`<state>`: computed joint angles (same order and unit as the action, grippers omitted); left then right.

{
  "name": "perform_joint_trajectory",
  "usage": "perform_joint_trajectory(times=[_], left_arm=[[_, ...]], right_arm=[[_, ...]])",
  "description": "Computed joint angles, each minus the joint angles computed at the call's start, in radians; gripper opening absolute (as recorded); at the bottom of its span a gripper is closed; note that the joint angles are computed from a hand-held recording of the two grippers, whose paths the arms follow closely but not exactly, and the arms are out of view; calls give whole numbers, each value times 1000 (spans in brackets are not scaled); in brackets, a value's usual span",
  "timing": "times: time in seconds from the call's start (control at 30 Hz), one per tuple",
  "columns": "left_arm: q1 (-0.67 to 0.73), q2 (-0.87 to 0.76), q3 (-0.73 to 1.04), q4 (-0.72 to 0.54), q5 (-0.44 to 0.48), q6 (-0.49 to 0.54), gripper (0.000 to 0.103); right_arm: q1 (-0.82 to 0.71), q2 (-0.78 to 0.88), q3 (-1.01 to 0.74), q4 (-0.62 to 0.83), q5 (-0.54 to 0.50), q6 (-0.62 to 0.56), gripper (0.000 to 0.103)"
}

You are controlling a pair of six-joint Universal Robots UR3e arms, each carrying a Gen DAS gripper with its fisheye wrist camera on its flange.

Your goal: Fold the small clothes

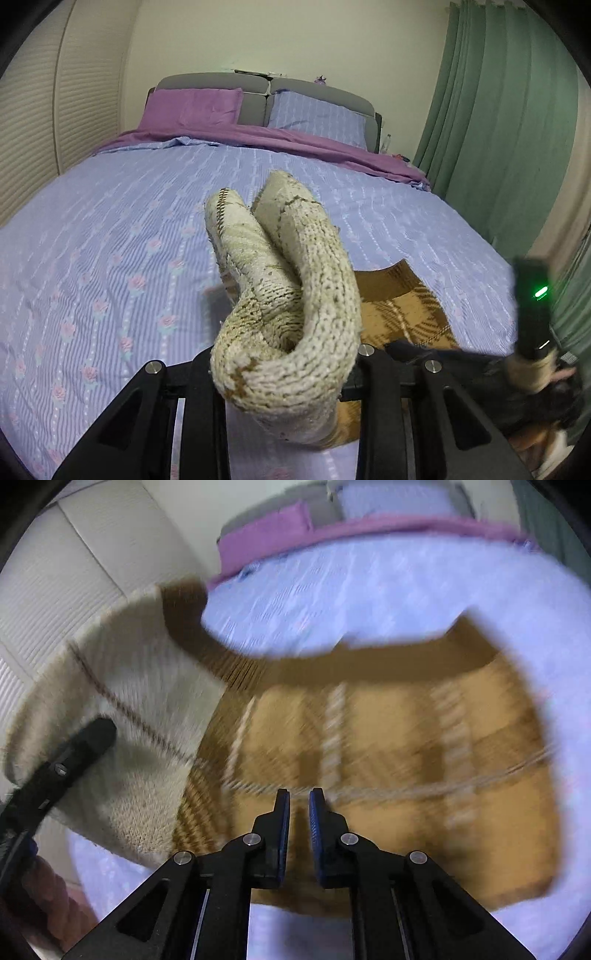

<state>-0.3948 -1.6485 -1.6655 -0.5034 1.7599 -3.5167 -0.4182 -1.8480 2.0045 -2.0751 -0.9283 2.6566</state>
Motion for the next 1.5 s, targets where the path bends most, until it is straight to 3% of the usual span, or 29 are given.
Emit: perform_joint_trajectory(times=[0.13,0.33,0.5,0.57,0.6,0.67,0.77,0.87,0.97,1.17,1.33,1.5], left_arm=[[-108,-175,242,-94,105,-71,30],[-184,-362,470,-147,106,-194,29],[-265,-491,594,-187,166,-212,29],[-289,-533,634,-213,194,-211,29],[-297,-544,642,-222,204,-206,29],[-319,-578,677,-257,228,-172,29],[-341,-601,681,-272,260,-115,29],[-352,-566,598,-240,277,-99,29],[-354,-548,576,-238,305,-88,29],[-318,-457,448,-152,272,-119,29],[-302,-431,412,-142,242,-120,29],[-321,-522,584,-282,253,-72,29]], right_arm=[[-212,-29,-144,216,36,-166,13],[-442,-46,-279,469,89,-390,13],[-552,-1,-327,656,129,-532,14],[-555,40,-346,694,131,-523,20],[-560,73,-374,731,136,-527,32],[-550,115,-391,764,146,-510,45],[-523,195,-451,856,156,-515,50],[-434,304,-510,872,168,-430,64],[-344,398,-556,841,170,-315,65],[-238,499,-612,902,241,-254,64],[-135,584,-622,732,307,-76,64],[-65,614,-698,507,276,51,59]])
